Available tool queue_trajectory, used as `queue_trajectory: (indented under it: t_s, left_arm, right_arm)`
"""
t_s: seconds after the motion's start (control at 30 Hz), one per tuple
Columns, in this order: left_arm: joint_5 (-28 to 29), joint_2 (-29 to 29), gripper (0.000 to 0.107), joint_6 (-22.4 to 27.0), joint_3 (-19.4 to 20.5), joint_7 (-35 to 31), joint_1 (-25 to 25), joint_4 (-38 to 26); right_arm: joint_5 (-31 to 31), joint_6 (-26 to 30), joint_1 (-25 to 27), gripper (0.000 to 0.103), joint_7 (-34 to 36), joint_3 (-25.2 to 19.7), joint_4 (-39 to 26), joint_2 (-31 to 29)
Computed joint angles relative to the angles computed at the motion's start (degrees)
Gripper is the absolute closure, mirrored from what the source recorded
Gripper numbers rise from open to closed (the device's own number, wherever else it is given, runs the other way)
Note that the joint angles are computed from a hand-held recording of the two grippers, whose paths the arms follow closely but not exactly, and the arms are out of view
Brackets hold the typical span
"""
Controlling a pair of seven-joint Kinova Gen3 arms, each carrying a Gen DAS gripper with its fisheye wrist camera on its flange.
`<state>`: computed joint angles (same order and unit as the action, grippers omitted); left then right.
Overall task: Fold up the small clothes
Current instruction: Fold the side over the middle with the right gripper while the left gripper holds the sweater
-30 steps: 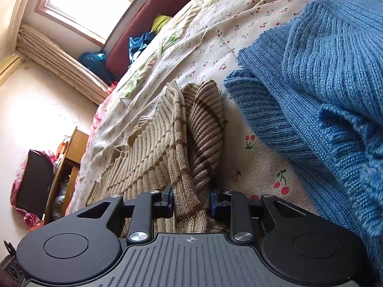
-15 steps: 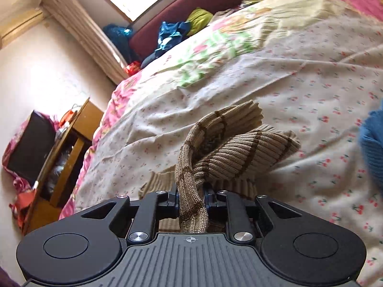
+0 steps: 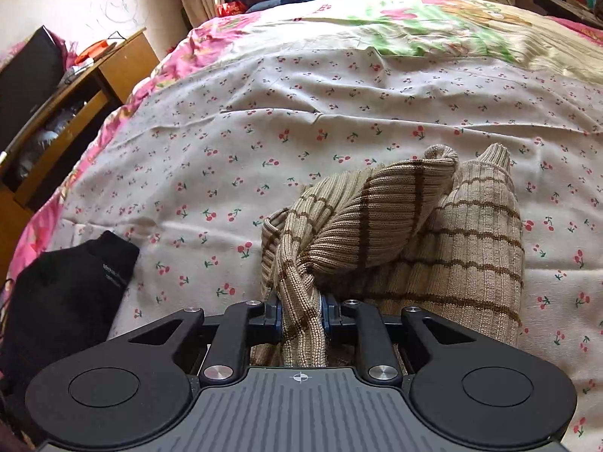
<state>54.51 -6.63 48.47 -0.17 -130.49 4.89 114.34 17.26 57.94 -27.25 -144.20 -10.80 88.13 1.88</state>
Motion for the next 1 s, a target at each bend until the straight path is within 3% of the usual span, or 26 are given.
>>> queue_trajectory:
  t_s: [0.13,0.3,0.5,0.67,0.83,1.0]
  left_arm:
    - [2.18,0.86,0.057,1.51,-1.03,-1.36,-0.91,0.12]
    - [3.73,0.97,0.057,1.83,-1.18,-2.54,-2.3,0.58]
    - [4.88,0.01,0.057,2.98,-2.07,-3.75,-3.56,1.85]
    - [6.76,-3.31,0.056,5.31,-4.78,-6.35,-5.6,4.85]
    - [11.87,-9.4,0.056,-0.02,-6.34,-8.87,-6.38,9.16]
    - [6.97,-9.11,0.052,-9.44,-0.25,-5.1,-2.81,4.84]
  right_arm:
    - [-0.36,2.91,-0.81,0.075,0.29,0.01,-2.98,1.76]
    - [0.94,4.06,-3.29,0.057,1.93,-0.52,-5.68,3.36]
    - [1.38,2.98,-4.45,0.058,3.22,-0.28,-5.81,1.77]
    - [2.49,-0.13,-2.98,0.058,2.71,-1.72,-0.1,-4.3]
    - [10.19,0.85,-1.77,0.058,-1.45,-7.38,7.17,-9.13]
    - [6.71,-2.09,-0.44,0.058,-0.4,-8.17,13.9,-12.34]
